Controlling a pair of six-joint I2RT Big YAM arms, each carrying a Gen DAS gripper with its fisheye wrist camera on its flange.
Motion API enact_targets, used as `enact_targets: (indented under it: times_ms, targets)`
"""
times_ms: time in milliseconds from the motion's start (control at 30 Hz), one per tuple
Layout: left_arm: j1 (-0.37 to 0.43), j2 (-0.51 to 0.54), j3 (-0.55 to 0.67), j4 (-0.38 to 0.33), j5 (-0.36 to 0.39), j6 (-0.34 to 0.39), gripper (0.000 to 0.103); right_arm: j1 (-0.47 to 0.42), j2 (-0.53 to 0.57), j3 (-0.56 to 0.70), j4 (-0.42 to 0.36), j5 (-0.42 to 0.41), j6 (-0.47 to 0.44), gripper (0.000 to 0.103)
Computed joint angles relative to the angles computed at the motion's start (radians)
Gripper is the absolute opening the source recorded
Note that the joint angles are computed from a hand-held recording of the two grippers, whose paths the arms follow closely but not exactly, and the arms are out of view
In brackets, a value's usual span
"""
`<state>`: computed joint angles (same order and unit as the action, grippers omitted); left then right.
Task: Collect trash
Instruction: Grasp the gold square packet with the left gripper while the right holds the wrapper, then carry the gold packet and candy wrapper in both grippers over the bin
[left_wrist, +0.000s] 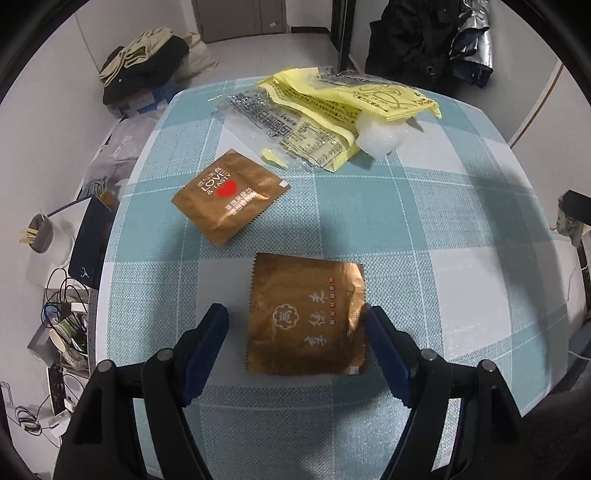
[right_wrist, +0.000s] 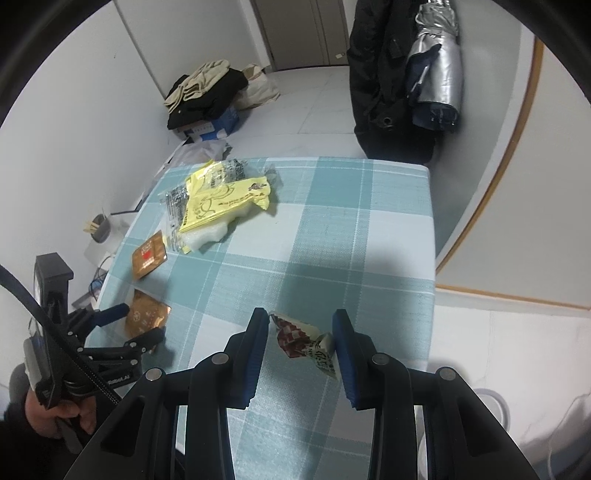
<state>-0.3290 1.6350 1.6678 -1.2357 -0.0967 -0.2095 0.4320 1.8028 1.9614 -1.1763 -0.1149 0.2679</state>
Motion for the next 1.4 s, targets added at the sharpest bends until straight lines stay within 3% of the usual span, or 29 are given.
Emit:
enact_targets:
  times_ms: [33,233,467,533,567,733,1000,1400]
  targets:
    - [0.0,-0.003,-0.002,0.005,0.001,0.007,0.056,0.0,-0.003,-0.003,0.002,0.001,0.0,0.035]
    - [-0.022,-0.002,-0.012,0.038,0.016,0.024,0.038,-0.004,-0.006,-0.006,0.009,-0.012,0.013,0.035]
    - [-0.013,-0.006,-0.022,0.066,0.03,0.03,0.032,-0.003,0.004,0.003,-0.002,-0.01,0.023,0.035]
    - [-0.009,-0.008,-0.023,0.066,0.027,0.021,0.011,-0.001,0.006,0.004,-0.006,-0.006,0.021,0.035]
    - [-0.003,-0.007,-0.021,0.064,0.045,0.015,0.009,0.0,0.006,0.005,-0.007,-0.005,0.022,0.035]
    - [0.024,-0.007,-0.019,0.064,0.135,-0.013,0.003,0.0,0.006,0.006,-0.009,0.0,0.03,0.035]
    - [0.047,-0.057,-0.052,0.143,0.241,-0.022,0.001,0.003,0.007,0.007,-0.013,0.01,0.04,0.035]
    - [0.077,-0.086,-0.07,0.183,0.33,-0.057,0.001,0.011,-0.02,-0.018,0.023,0.001,0.053,0.035]
